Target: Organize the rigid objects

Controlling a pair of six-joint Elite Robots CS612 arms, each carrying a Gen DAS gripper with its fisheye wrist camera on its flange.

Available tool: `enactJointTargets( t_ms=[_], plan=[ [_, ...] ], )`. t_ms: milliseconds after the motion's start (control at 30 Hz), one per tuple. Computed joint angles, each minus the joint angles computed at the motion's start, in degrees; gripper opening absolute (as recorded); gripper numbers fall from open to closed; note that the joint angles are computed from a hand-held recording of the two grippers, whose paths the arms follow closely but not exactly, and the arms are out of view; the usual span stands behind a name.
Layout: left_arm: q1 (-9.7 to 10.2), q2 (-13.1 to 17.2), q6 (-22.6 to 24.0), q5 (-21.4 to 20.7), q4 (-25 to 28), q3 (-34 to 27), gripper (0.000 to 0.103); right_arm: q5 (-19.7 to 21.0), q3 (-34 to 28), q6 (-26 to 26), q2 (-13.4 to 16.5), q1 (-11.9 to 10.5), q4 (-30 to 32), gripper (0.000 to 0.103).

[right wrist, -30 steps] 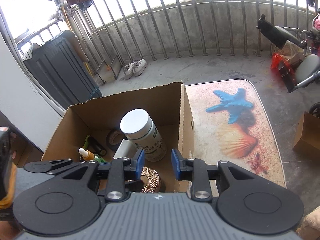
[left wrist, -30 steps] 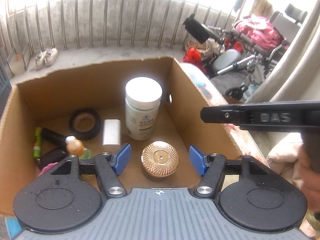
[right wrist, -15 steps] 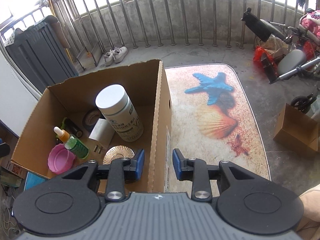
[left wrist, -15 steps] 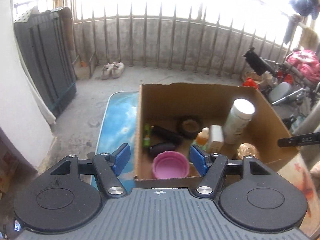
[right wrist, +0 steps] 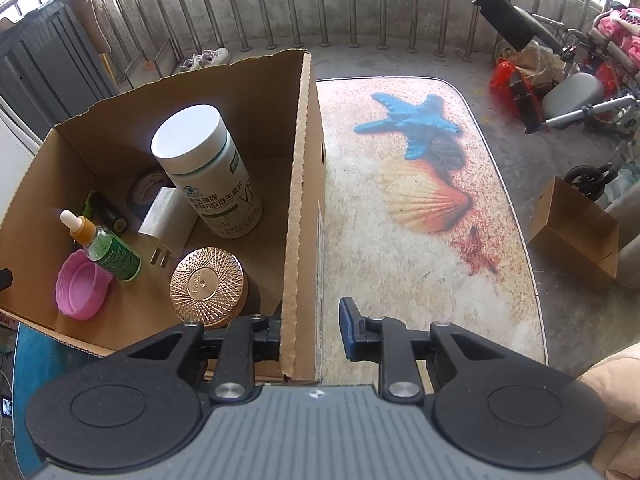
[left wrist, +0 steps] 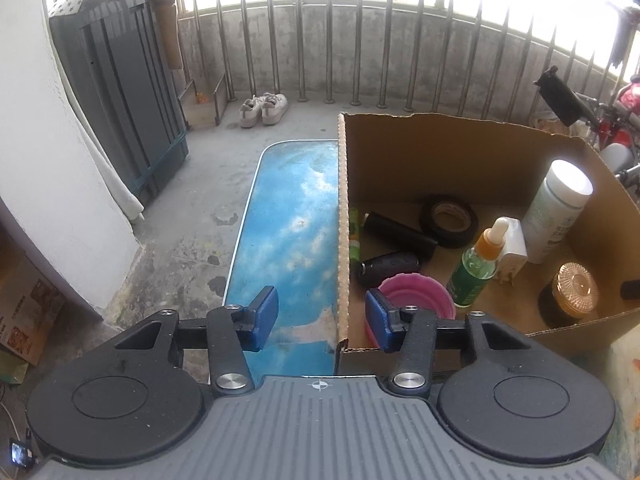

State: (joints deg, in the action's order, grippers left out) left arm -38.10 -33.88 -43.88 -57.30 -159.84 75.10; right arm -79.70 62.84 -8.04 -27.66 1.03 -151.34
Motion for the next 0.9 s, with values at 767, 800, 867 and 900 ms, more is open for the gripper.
enactJointTargets(
  t_ms=[767, 800, 867, 900],
  plan=[
    [-1.52, -4.23, 1.50, -7.97, -7.78, 9.20, 0.028, 3.36, 15.84, -1.61, -7.47, -1.79, -7.40, 0.017],
    [-1.67, -4.27, 1.63, -7.66, -7.80, 9.31, 0.028, 3.83, 16.58, -1.46, -7.78, -1.92, -7.86, 0.017],
    [-1.75, -4.29, 1.78, -7.88, -8.29, 9.48, 0.029, 4.33, 17.52, -0.78, -8.19, -2.06, -8.43, 0.018],
    [-1.80, -4.27, 1.76, -7.99, -8.57, 9.54, 0.029, 4.39, 17.82, -0.59, -8.32, -2.07, -8.71, 0.018]
  ],
)
